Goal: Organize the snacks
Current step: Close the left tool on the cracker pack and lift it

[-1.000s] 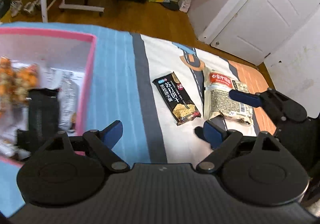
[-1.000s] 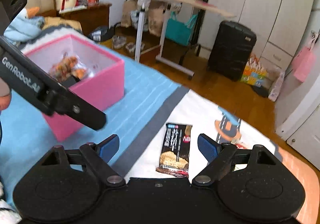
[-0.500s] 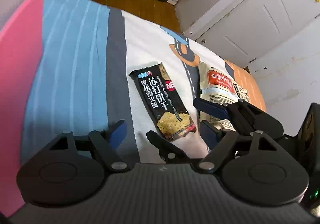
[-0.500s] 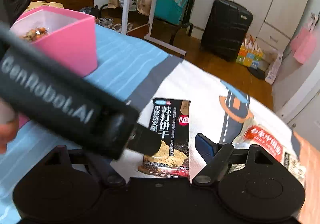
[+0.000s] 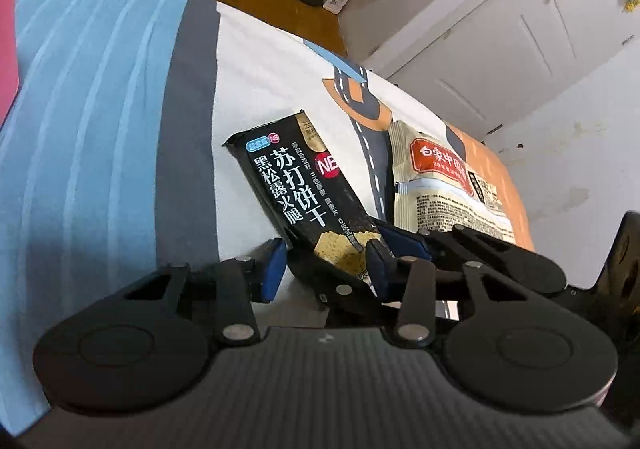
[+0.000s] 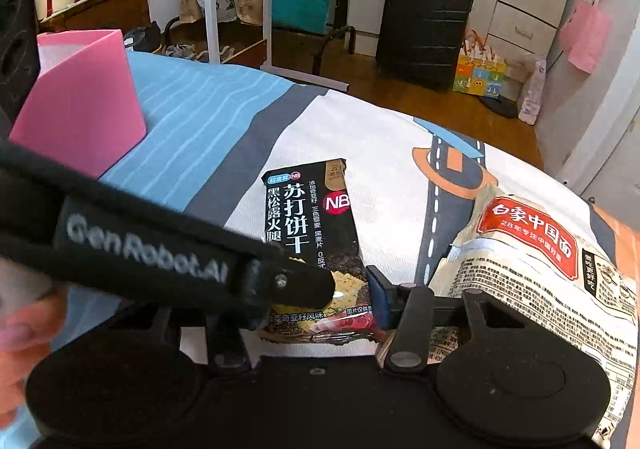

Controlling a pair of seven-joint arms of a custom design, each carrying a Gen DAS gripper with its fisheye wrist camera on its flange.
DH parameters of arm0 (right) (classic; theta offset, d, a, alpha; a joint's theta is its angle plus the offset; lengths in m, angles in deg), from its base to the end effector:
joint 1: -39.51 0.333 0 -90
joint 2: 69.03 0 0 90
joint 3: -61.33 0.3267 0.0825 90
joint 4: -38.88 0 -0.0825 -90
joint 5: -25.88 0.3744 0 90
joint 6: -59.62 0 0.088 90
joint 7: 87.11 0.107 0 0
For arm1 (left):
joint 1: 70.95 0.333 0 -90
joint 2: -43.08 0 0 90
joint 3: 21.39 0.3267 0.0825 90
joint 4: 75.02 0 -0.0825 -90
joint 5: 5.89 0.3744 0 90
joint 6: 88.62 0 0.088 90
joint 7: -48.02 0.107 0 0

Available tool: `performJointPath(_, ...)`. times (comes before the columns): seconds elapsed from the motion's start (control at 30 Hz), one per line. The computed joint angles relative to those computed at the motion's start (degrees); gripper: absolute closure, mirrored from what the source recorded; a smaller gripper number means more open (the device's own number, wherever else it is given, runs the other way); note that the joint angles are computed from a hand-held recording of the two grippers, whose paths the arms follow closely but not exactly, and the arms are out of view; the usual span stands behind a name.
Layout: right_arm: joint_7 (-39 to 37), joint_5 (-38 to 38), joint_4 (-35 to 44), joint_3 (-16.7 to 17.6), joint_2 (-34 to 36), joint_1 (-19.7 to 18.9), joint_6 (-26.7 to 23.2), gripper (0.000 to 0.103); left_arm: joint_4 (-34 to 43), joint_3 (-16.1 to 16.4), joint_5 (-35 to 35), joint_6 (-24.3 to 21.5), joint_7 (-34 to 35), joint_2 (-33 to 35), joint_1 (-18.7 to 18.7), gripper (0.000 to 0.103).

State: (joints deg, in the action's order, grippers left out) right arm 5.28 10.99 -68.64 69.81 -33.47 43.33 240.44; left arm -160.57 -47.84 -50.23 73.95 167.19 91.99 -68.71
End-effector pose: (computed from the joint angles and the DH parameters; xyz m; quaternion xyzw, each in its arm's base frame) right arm 0.6638 0.1545 0.2742 -0.7813 0.5309 -0.2041 0.2569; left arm 0.7224 -0.1953 0.2519 0.6499 -0.6442 0.3974 0.0695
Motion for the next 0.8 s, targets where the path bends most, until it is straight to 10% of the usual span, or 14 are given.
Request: performJointPath(0.8, -6.9, 10.1, -5.1, 6.2, -10.0, -3.9, -8.7, 0.05, -10.4, 1.7, -2.1, -3.6, -4.2, -12.5, 0.4, 0.061)
